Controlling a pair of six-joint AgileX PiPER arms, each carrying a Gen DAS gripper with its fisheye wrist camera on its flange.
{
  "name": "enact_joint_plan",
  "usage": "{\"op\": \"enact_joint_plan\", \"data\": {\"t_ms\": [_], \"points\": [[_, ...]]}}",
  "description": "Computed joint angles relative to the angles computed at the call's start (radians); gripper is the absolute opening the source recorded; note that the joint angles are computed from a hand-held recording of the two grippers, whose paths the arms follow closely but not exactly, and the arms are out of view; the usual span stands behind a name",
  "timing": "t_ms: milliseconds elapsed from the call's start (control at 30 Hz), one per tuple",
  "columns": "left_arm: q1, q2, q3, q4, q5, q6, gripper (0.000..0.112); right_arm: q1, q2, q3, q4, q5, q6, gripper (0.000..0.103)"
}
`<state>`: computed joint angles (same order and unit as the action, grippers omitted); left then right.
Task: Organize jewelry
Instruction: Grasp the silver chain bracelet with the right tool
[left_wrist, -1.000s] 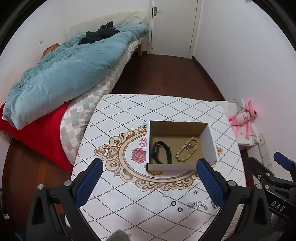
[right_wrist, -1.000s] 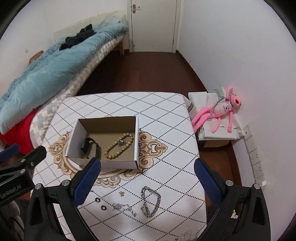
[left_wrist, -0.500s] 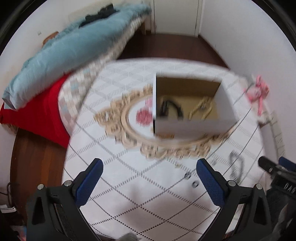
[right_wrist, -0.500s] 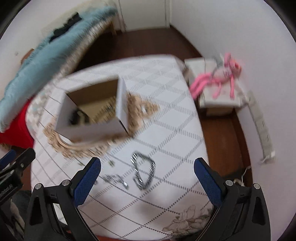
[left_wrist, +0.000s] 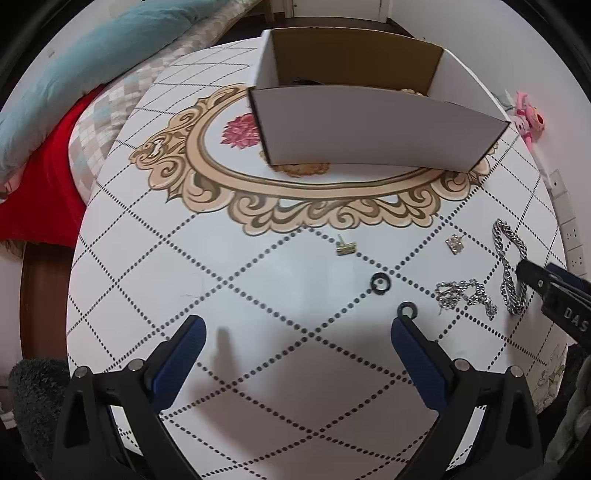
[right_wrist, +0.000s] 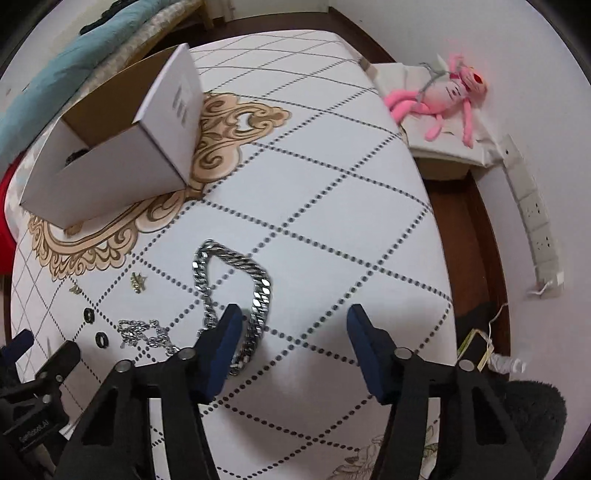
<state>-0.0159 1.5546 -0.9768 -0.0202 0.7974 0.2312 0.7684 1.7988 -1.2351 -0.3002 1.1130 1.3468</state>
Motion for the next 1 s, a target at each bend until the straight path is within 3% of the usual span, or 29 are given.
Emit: {"op": "enact_joint_plan", "data": {"t_ms": [67,100,133,467,533,767,833,1000], "points": [[-0.018,-0.010,0.006,-0.003,-0.001,-0.003,0.102,0.021,0.004,-0.001,-0.036,-0.006,0.019,0.041],[-0.032,-0.015,0.007,-0.003,0.002,-0.007,0.102,0.030,0.006,-0.003,-0.050,-0.006,0.022,0.028],[-0.038,-0.019,0.009,-0.007,0.004,-0.004,0.102,0.034,0.008,-0.006,-0.054,-0.003,0.022,0.008],[-0.210,-0.077,0.025,-0.089,0.033,0.017,0.101,-0.058,-0.183,0.190,-0.043,-0.100,0.088,0.008],[-0.256,-0.070,0.027,-0.094,0.037,0.003,0.089,-0.066,-0.198,0.201,-0.034,-0.112,0.079,0.008],[-0.355,-0.034,0.020,-0.082,0.017,-0.073,0.086,-0.076,-0.230,0.231,-0.029,-0.138,0.083,0.008],[-0.351,-0.014,0.007,-0.078,0.012,-0.066,0.070,-0.079,-0.237,0.236,-0.024,-0.140,0.083,0.008],[-0.365,0.015,-0.004,-0.034,-0.016,-0.088,0.059,-0.103,-0.256,0.263,-0.020,-0.153,0.079,0.008]]}}
